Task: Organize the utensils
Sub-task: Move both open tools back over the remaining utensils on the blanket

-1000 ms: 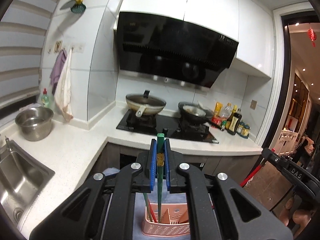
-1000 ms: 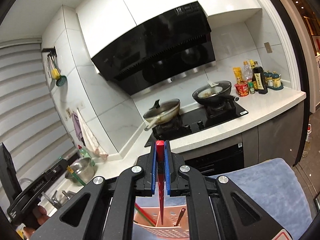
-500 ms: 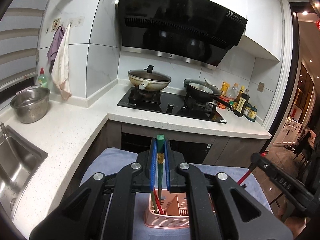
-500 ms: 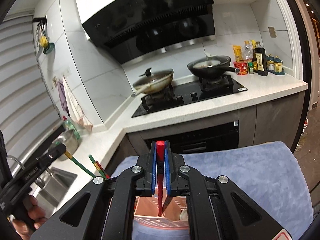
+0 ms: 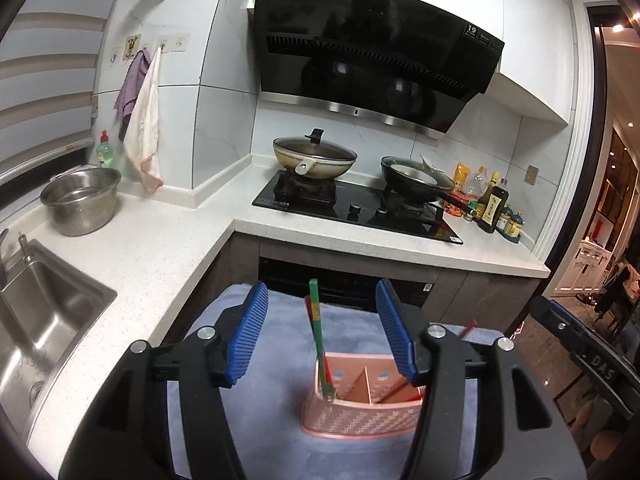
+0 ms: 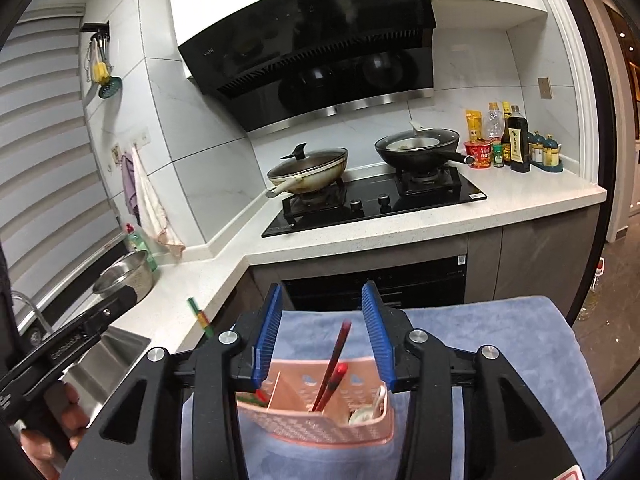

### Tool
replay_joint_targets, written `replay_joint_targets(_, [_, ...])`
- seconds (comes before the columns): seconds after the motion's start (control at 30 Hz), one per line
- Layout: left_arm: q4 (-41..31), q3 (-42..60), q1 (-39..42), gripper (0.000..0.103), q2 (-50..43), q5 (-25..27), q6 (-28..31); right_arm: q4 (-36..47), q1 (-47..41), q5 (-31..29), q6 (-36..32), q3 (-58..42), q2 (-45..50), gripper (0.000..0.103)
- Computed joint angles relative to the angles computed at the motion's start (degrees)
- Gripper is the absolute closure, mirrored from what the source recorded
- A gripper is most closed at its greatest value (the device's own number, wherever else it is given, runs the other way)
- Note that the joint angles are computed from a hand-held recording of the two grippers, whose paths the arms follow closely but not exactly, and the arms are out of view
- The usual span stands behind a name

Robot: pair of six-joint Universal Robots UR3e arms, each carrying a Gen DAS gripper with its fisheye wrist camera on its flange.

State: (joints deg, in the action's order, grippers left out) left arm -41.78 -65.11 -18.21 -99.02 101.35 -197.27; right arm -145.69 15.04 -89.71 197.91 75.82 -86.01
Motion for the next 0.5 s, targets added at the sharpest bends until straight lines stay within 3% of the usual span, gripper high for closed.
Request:
replay_joint_targets(0.27, [-0.31, -12.57, -3.08, 0.049, 9.87, 2.37, -0.68, 1.82, 2.03, -0.41, -0.17, 12.87, -11.65, 0.062])
replay_joint_targets(0.5, [-1.05, -29.87, -7.06, 0.042, 21.59, 4.24, -3.84, 3.61, 10.43, -9.12, 2.1, 27.62, -22.94, 0.056])
